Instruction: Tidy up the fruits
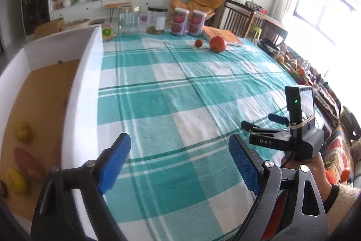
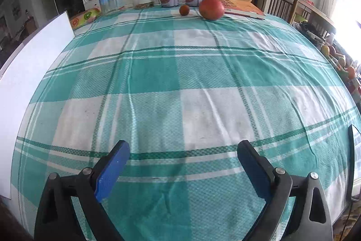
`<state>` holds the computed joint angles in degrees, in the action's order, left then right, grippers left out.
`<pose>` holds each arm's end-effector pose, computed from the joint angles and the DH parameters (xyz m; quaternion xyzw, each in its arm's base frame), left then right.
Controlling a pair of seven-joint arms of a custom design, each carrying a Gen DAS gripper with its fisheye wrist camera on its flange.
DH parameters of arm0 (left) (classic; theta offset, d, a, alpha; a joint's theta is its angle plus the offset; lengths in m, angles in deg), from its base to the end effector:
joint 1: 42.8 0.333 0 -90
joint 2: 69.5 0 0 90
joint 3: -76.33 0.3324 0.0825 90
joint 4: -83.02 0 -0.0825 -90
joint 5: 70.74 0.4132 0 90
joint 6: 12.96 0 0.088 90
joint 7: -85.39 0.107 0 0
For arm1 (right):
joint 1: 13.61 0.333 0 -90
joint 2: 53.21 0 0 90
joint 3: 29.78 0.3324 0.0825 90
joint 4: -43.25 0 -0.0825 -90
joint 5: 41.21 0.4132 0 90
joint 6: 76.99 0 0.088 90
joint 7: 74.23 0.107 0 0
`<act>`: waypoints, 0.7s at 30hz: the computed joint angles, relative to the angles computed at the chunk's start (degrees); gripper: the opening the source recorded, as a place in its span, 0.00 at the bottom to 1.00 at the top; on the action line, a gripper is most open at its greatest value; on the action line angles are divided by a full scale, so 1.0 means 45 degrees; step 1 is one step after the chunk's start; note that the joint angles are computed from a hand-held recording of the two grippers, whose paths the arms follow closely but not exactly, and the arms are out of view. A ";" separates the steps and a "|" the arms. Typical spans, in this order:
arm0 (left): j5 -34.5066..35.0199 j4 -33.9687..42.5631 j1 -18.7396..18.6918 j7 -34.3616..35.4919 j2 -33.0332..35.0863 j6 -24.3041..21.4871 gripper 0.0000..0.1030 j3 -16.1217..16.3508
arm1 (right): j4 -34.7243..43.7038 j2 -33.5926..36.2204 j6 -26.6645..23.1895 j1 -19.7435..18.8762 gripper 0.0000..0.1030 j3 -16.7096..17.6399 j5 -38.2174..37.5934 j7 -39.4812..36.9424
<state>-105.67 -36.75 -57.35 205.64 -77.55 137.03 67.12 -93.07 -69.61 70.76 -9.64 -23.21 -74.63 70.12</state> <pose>0.5378 -0.2272 0.5633 -0.4635 0.7998 -0.3707 0.0903 0.5004 0.1054 0.4833 -0.5483 0.7738 -0.2665 0.1719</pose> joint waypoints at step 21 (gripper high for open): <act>0.8338 0.4020 -0.0905 -0.6266 0.5463 0.1154 0.88 -0.1111 | -0.0352 0.0019 0.0331 -0.1008 1.00 -0.0793 -0.0183 0.0289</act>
